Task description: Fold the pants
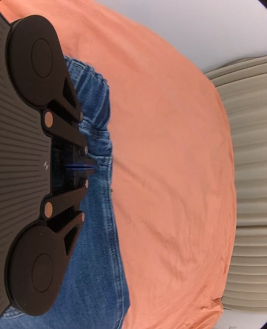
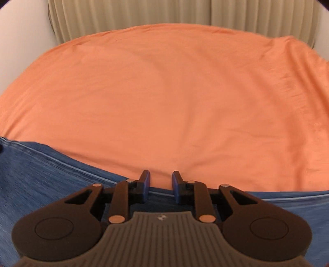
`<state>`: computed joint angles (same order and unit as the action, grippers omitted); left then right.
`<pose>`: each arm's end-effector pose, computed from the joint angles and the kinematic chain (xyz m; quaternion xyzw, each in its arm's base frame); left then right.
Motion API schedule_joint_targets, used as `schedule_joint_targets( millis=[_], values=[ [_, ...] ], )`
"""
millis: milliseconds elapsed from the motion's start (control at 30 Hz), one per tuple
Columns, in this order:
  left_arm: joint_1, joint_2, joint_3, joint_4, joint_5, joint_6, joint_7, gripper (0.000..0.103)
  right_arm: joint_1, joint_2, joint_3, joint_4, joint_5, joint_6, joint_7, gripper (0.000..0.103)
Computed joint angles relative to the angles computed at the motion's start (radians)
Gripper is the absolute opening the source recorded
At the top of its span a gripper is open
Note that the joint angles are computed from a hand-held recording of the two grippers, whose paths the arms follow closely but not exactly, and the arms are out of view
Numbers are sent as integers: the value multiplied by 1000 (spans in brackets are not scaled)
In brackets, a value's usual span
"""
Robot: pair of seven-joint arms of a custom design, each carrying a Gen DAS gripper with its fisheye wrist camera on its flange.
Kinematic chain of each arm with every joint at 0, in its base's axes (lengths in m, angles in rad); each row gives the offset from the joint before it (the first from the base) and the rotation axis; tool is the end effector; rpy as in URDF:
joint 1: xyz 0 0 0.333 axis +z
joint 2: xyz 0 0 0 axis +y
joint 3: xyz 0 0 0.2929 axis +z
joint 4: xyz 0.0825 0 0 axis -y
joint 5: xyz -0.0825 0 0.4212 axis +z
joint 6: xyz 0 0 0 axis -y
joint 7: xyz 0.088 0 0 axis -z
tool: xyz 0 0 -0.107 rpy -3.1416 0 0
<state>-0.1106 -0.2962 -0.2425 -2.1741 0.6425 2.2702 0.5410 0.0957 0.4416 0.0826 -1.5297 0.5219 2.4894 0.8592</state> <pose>0.5140 -0.1817 0.5242 -0.7643 0.5383 -0.1443 0.3243 0.7390 0.1213 0.4251 -0.8206 0.4668 -0.1050 0.3126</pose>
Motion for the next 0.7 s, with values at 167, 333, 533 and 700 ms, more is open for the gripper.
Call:
schedule_joint_targets(
  millis=[167, 333, 533, 700],
  values=[
    [-21, -103, -37, -31, 3, -27, -26, 56, -87, -134, -5, -113, 110, -48, -145, 37],
    [-104, -151, -51, -7, -90, -36, 84, 56, -145, -252, -78, -215, 170, -106, -241, 39],
    [-217, -72, -77, 58, -248, 29, 212, 41, -214, -326, -169, -291, 172, -128, -326, 40],
    [-247, 52, -116, 136, -263, -65, 199, 39, -282, -303, -220, -264, 142, -139, -292, 40]
  ],
)
